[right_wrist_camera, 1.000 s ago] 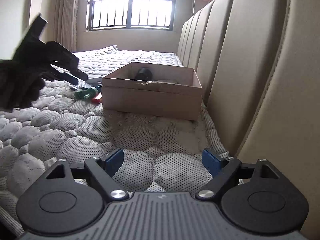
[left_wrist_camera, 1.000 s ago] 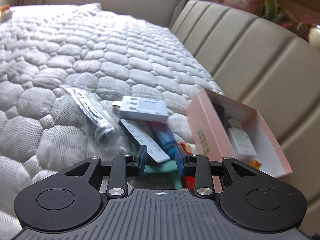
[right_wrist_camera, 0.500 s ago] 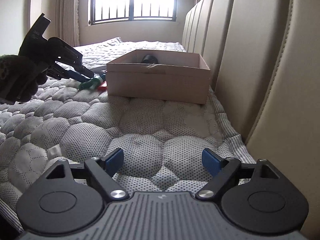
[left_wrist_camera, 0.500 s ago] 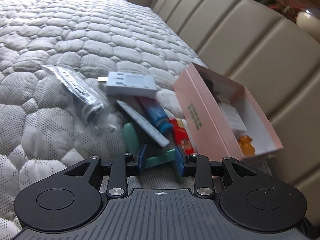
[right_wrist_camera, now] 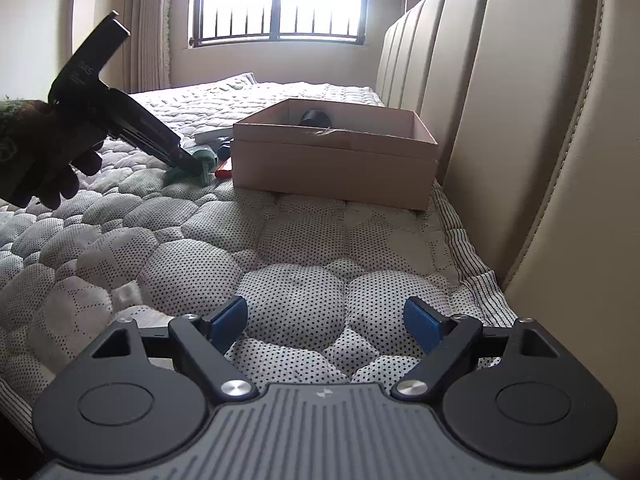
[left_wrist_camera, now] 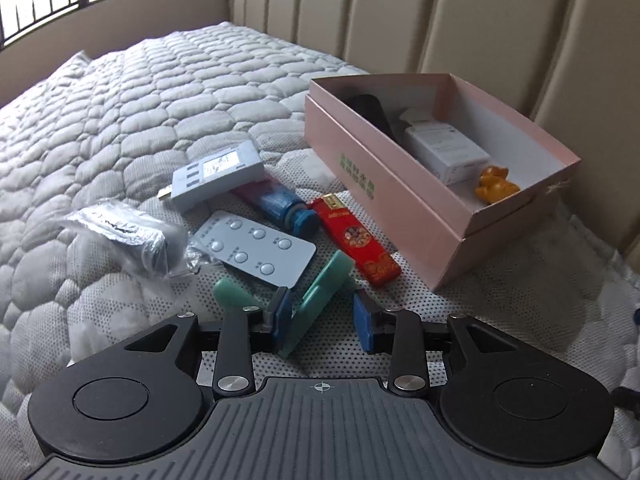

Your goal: Organize rigid objects

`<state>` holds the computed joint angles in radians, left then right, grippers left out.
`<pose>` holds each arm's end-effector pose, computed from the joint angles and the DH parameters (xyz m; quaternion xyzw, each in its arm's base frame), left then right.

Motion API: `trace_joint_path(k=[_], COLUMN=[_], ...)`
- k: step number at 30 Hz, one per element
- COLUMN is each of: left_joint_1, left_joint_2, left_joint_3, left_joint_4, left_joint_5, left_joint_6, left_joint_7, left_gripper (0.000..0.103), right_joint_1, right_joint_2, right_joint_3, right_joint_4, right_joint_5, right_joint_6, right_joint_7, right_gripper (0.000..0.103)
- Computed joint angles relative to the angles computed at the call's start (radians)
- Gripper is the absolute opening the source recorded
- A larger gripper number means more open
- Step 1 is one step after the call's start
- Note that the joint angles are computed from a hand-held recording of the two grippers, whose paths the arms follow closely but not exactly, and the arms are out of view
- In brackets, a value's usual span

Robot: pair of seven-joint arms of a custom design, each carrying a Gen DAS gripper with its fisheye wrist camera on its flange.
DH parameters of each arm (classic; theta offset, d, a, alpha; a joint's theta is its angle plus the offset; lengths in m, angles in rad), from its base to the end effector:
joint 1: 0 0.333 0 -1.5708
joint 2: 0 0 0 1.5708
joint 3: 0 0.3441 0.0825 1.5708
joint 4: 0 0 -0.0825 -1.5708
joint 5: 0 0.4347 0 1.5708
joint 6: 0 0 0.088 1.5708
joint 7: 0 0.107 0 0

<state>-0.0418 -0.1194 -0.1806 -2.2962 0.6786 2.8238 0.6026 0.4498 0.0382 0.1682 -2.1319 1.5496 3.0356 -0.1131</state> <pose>0.5524 -0.1593 0.4614 -0.7095 0.6047 -0.2512 0.2608 0.5315 0.2835 0.4325 -0.8196 0.3302 -0.1983 0.4241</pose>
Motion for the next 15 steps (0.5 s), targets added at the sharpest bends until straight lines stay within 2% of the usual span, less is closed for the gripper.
trace_joint_path(k=[6, 9, 11, 15], left_joint_1=[0.023, 0.02, 0.024, 0.035], left_joint_2=[0.023, 0.022, 0.01, -0.033], left_joint_3=[0.009, 0.008, 0.006, -0.002], left_joint_4=[-0.006, -0.005, -0.015, -0.053], left_joint_5=[0.053, 0.051, 0.071, 0.078], left_joint_6=[0.075, 0.041, 0.046, 0.065], left_joint_7=[-0.083, -0.073, -0.107, -0.192], left_gripper=[0.032, 0.022, 0.018, 0.016], right_joint_1=[0.002, 0.001, 0.001, 0.0], right_joint_2=[-0.002, -0.008, -0.008, -0.016], right_joint_3=[0.001, -0.002, -0.004, -0.006], right_joint_4=[0.003, 0.003, 0.003, -0.003], right_joint_5=[0.041, 0.072, 0.065, 0.071], right_joint_6=[0.015, 0.009, 0.01, 0.008], right_joint_7=[-0.049, -0.076, -0.064, -0.065], right_gripper=[0.086, 0.086, 0.086, 0.086])
